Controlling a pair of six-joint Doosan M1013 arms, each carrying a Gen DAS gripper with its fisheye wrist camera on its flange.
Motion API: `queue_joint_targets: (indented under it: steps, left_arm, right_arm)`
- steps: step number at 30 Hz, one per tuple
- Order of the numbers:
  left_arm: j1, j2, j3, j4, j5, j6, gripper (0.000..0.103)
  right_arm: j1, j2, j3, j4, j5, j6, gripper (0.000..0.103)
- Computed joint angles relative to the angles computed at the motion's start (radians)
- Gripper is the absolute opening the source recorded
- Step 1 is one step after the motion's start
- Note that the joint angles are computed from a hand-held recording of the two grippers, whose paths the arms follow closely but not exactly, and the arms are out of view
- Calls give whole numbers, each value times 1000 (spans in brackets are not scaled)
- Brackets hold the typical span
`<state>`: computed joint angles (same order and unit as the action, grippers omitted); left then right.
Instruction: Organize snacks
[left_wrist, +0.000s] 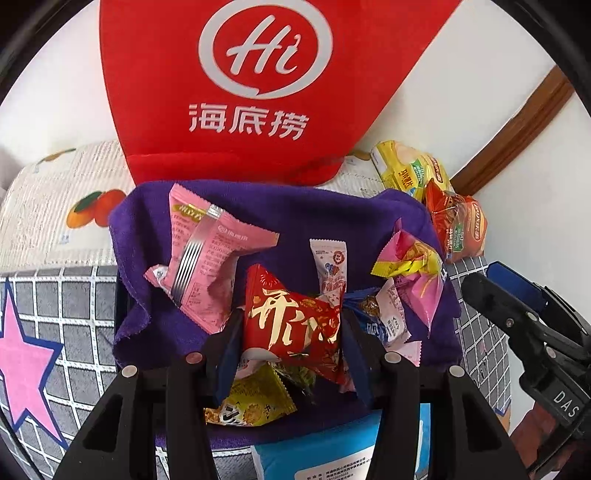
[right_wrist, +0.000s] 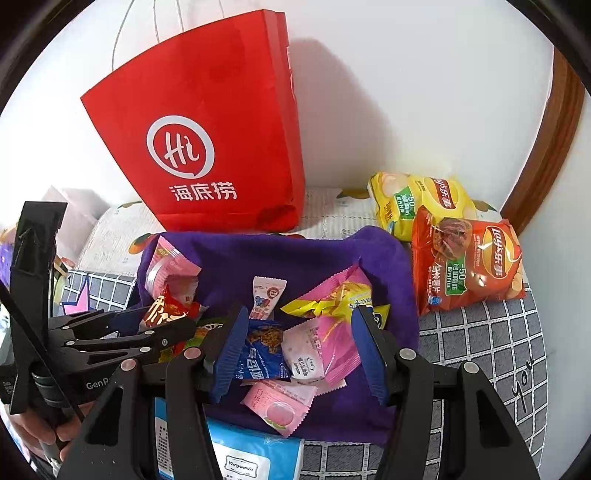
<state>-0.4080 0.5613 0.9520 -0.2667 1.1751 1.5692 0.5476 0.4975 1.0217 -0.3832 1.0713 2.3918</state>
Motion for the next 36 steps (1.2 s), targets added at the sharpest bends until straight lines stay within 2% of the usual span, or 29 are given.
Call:
queue_joint_targets:
  steps: [10, 15, 22, 28, 33, 36]
  left_arm:
    - [-4, 0, -2, -11, 4, 25, 50]
    - [-2, 1, -3, -23, 4, 37, 54]
    - [11, -15, 10, -86, -21, 74, 66]
    - [18, -28, 22, -101, -44, 84, 67]
    - [20, -36, 26, -80, -53, 68, 68]
    - [10, -46, 35, -10, -75, 39, 68]
  right_arm:
    - [2, 2, -4, -2, 6, -7, 58]
    - [1, 3, -4, -6, 13, -3, 58]
    - [1, 2, -2, -10, 13, 0, 58]
    - [4, 3, -5, -19, 15, -1, 58]
    - [6, -1, -3, -30, 15, 12, 58]
    - [11, -5, -1, -49, 16, 24, 58]
